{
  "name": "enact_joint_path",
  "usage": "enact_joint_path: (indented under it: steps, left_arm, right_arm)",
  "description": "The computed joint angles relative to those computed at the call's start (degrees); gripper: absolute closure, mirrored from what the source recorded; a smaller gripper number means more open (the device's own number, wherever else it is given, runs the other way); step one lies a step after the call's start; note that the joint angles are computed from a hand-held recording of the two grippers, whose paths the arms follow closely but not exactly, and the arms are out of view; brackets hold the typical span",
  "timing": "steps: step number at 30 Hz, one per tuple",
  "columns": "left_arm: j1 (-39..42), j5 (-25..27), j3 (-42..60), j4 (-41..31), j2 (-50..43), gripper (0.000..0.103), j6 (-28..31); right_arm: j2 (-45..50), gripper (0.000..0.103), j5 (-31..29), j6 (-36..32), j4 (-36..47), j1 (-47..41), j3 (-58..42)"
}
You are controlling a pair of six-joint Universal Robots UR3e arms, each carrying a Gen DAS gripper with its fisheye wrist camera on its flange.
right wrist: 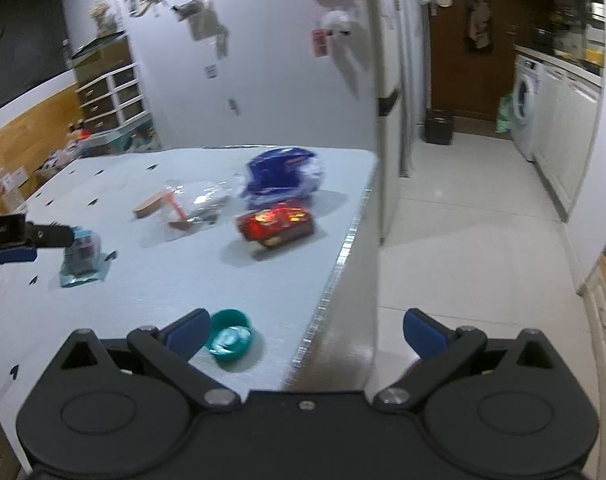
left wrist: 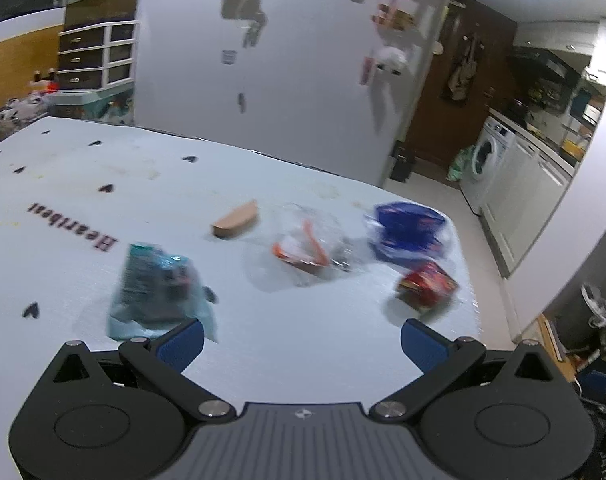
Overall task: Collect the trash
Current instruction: 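Move both open tools back from the bin toward the table, then grasp the teal-wrapped packet with the left tool while the right tool grasps the teal bottle cap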
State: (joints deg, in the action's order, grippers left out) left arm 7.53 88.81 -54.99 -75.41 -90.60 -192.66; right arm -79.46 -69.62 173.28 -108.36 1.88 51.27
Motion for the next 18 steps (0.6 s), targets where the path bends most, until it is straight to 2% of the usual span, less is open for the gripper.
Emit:
enact_joint_path:
  steps: [4, 9, 15, 18]
  left_arm:
    - [8.37, -4.69, -4.13, 2.82, 1.74, 0.000, 4.51]
    - [17.37, -10.10, -6.65, 5.30, 0.01, 0.000, 7.12]
    - [25.16, -17.49, -11.64, 9.16, -2.37, 0.000, 5.77]
    - [26.38, -18.37, -14.91, 11.99, -2.72, 0.000, 4.05]
  right_arm:
    - [3.72, 0.000, 0.47, -0.57, 1.17, 2.53, -4.72]
    - [9.65, 0.000, -0.09, -0.88, 4.55, 5.08, -13.75]
    - [20.59, 0.000, -0.57, -0.92, 11.58, 7.40, -30.62]
    - [22.28, 0.000, -2.56, 0.82, 7.57, 8.93, -29.38]
